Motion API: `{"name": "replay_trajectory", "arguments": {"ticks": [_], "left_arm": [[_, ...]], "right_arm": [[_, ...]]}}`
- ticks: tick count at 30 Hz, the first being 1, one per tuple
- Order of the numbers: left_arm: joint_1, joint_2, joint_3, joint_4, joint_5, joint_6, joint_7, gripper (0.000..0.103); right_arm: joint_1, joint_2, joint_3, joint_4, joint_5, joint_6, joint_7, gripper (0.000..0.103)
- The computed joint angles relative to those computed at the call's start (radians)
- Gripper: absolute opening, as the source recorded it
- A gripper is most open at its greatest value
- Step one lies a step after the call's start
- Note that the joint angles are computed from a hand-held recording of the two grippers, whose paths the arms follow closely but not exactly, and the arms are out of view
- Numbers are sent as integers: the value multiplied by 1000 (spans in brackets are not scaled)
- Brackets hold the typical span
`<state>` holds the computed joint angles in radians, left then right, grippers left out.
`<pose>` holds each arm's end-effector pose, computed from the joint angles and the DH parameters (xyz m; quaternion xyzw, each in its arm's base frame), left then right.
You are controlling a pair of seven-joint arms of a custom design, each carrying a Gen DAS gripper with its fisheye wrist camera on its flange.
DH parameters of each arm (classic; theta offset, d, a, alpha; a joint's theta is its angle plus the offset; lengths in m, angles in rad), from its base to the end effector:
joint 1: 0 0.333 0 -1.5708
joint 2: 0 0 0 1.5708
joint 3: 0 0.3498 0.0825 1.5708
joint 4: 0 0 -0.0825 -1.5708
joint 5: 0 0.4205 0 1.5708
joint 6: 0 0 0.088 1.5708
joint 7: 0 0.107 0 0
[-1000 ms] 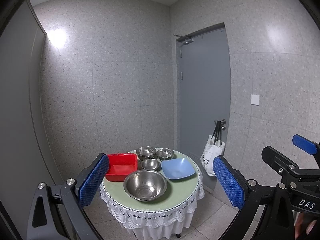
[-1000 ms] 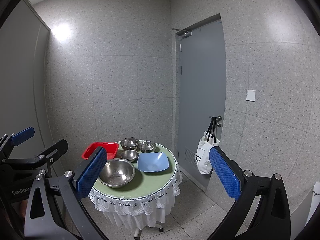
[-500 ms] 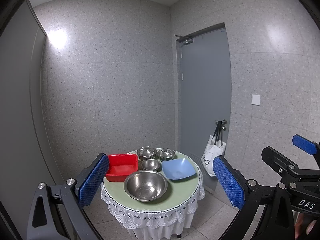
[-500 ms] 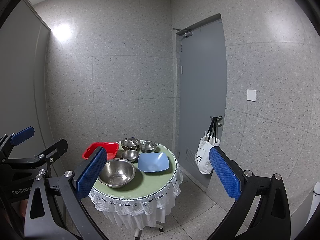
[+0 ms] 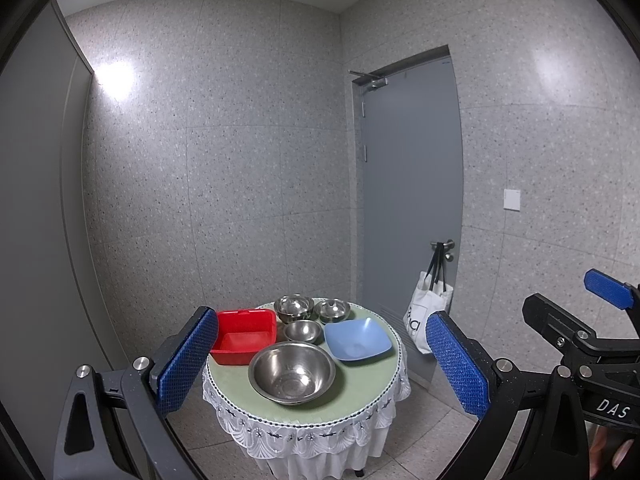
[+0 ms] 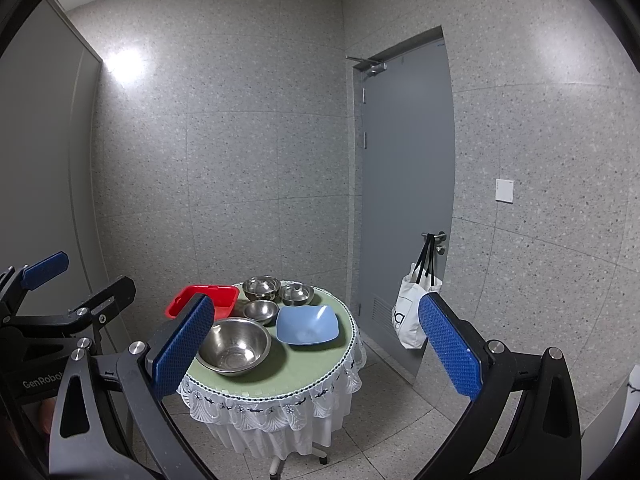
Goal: Organize plates and bowls
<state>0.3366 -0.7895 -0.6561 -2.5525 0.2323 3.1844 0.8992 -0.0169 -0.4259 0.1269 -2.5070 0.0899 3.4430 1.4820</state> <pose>0.3664 -0.2237 0.6218 -0.5366 0.5768 -0.4423 0.4287 0.4587 0.0498 0.6145 -0.5825 0.5153 -0.4449 0.4441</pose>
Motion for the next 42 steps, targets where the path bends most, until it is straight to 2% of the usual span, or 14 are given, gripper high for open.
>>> {"name": "replay_trajectory", "arguments": {"ticks": [10,20,22,28,32,36,39,42], "left_arm": [[-4,12,5,3,4,4,2,102],[-20,48,40,7,3,20,39,102],[-19,59,44,10,1,24,50,102],[-39,119,91,22,-1,44,111,103],[-52,183,130,48,-4,43,166,102],[-53,255,170,78,-4,45,222,103],[-56,322,203,114,-8,32,258,102],[-63,396,235,163,1,5,291,102]], "right_arm": [[-7,2,7,-2,7,2,-4,103],[-59,12,72,11,43,-9,-9,103],[-74,16,89,17,52,-13,-10,103],[-165,46,202,51,97,-27,-12,103],[-249,81,307,83,140,-30,-15,103],[-399,116,478,123,211,-40,-26,103],[-568,141,658,157,254,-54,-20,103],[-775,165,866,195,257,-79,20,103]]}}
